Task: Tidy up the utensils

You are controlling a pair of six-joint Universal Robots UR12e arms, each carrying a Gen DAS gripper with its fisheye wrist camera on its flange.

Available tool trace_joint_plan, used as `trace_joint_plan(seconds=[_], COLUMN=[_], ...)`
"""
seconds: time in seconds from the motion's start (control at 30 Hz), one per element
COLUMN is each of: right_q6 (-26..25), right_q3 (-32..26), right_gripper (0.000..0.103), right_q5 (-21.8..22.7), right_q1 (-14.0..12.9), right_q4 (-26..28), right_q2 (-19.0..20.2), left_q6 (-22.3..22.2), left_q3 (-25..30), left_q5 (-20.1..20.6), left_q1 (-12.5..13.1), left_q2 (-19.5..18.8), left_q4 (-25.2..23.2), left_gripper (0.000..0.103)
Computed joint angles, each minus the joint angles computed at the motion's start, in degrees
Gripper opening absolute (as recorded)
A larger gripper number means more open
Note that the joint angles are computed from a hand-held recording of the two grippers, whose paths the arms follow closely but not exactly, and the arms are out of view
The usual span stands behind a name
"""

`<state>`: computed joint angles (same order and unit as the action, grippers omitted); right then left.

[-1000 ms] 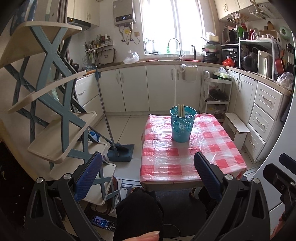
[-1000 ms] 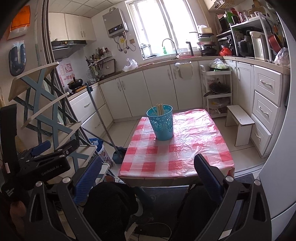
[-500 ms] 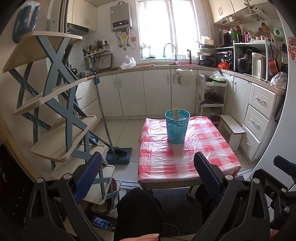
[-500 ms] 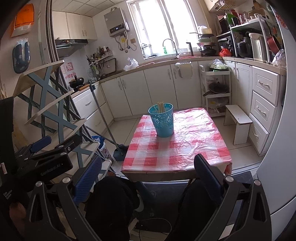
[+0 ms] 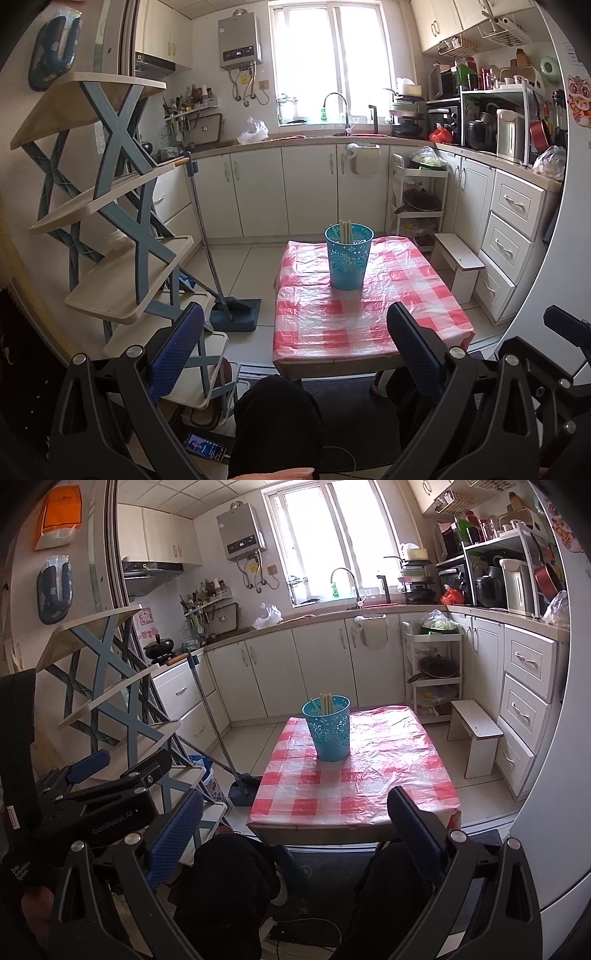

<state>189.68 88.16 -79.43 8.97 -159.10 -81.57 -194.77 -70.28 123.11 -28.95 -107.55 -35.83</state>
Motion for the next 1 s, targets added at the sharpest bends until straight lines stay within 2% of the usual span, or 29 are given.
trace_joint_plan(seconds=[1.0], right_q6=[-0.2], right_q3=[0.1], right_gripper=[0.096], right_q5=[0.5], right_q1=[0.3], right_q4=[1.4], right_q2=[0.0], left_q6=[-0.2], left_q3=[-0.9], left_q5=[0.1], left_q1=[-0.2], left_q2=[0.8], left_q4=[0.7], left_gripper=[0.095])
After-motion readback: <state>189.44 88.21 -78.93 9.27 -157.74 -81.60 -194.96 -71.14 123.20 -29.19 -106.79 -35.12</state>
